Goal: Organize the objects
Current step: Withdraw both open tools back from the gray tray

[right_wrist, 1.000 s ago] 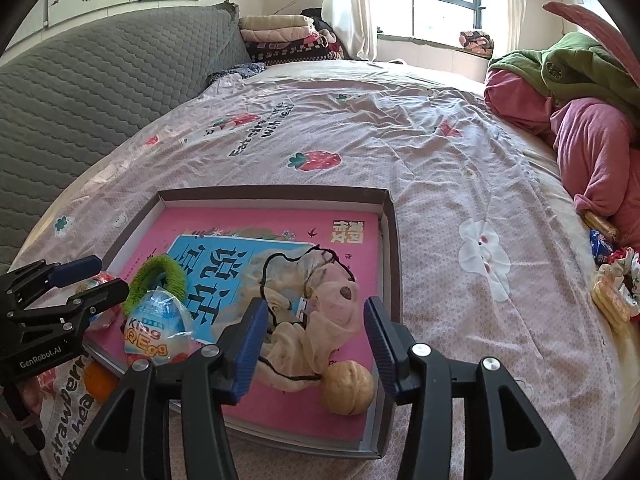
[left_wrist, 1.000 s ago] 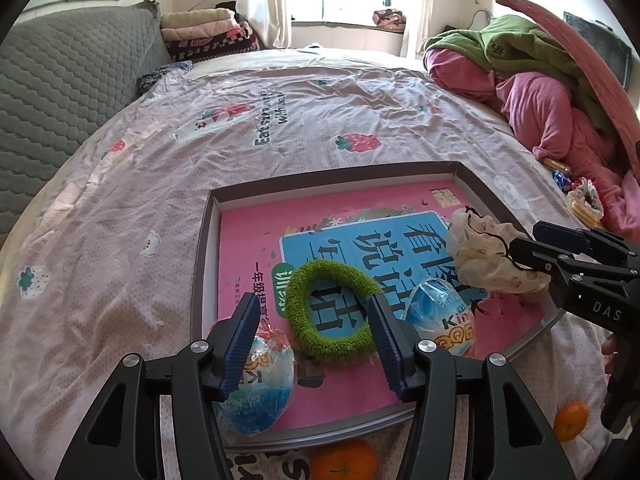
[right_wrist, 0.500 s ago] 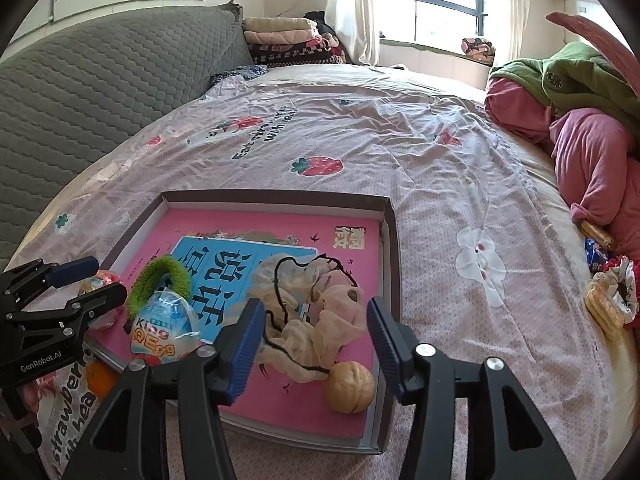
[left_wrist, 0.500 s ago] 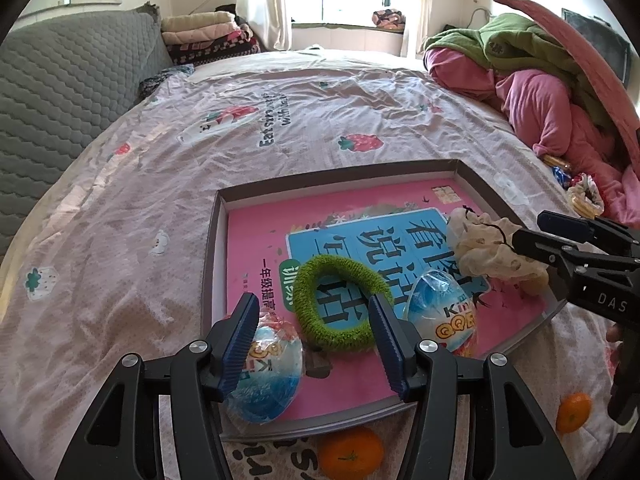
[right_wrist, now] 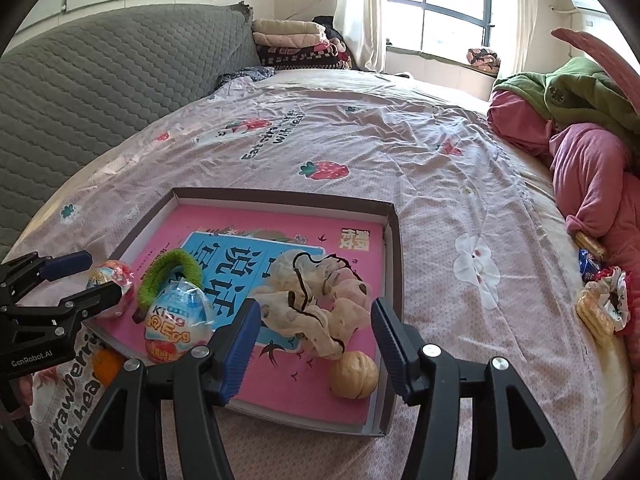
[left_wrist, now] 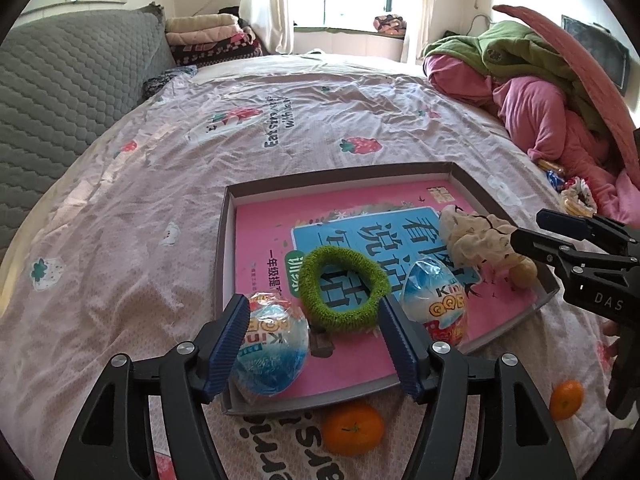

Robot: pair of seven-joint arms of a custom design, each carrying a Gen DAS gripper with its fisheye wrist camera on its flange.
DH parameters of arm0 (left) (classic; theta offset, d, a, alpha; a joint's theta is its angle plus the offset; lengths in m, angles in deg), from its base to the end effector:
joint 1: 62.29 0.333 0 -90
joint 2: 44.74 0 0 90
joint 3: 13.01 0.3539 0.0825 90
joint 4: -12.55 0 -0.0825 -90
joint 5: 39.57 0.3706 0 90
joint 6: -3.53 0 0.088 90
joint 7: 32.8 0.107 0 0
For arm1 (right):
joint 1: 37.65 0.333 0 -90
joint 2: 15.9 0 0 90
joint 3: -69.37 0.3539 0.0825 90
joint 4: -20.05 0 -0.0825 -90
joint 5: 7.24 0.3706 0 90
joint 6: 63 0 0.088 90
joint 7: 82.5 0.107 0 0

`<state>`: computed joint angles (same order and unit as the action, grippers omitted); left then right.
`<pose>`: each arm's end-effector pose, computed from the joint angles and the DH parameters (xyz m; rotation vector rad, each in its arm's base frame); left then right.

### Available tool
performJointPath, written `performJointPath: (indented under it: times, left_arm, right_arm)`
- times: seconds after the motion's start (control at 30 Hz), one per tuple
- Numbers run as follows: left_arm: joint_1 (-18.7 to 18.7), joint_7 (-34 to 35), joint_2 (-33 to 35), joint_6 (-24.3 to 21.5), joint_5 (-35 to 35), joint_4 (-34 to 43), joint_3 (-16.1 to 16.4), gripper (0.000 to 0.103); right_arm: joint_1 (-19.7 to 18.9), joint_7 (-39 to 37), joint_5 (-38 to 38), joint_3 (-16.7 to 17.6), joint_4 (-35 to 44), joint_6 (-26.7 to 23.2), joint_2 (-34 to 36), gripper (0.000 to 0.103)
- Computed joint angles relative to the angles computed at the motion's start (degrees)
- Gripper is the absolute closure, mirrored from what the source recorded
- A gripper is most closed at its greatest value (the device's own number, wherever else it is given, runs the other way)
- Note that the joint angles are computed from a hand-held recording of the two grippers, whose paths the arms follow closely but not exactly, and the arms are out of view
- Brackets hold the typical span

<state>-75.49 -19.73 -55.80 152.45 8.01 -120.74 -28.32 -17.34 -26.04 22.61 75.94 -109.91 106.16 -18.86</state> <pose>0.4249 -0.2548 0.5024 -1.9439 1.5780 -0.6430 0.4975 0.2162 0.5063 -2.1347 1.1521 -0.4477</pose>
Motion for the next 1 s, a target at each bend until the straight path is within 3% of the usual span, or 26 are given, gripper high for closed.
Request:
performJointPath:
  times: [0.2, 0.3, 0.63, 0.9, 1.0]
  left_arm:
    - [0.34, -1.54, -1.48, 0.77, 0.74, -1.16, -0.21, 0.035]
    - [0.49, -1.98, -1.80, 1.14, 0.86, -1.48, -0.21, 0.028]
    - [0.21, -1.52, -2.79, 2.48, -0.16, -2.91, -0.27, 0.028]
    - [0.09, -0.54, -4.24, 3.22, -1.11, -4.41, -0.26, 0.027]
    - [0.49, -1.51, -4.63, 1.51, 0.23, -4.36, -1.25, 0.026]
  right_arm:
    - [0.73, -3.60, 4.68, -0.25, -0.97, 0.25, -1.21, 0.044]
    - [1.07, -5.20, 7.15, -0.47, -1.18, 0.12, -1.60, 0.042]
    - [2.77, -11.90, 15.37, -0.83, -2.72, 1.35, -3.79, 0.040]
    - [3.27, -11.93, 16.00, -0.57, -4.24, 1.43, -5.23, 0.040]
    - [3.46, -11.72, 15.80, -0.28, -5.24, 2.37, -5.94, 0.040]
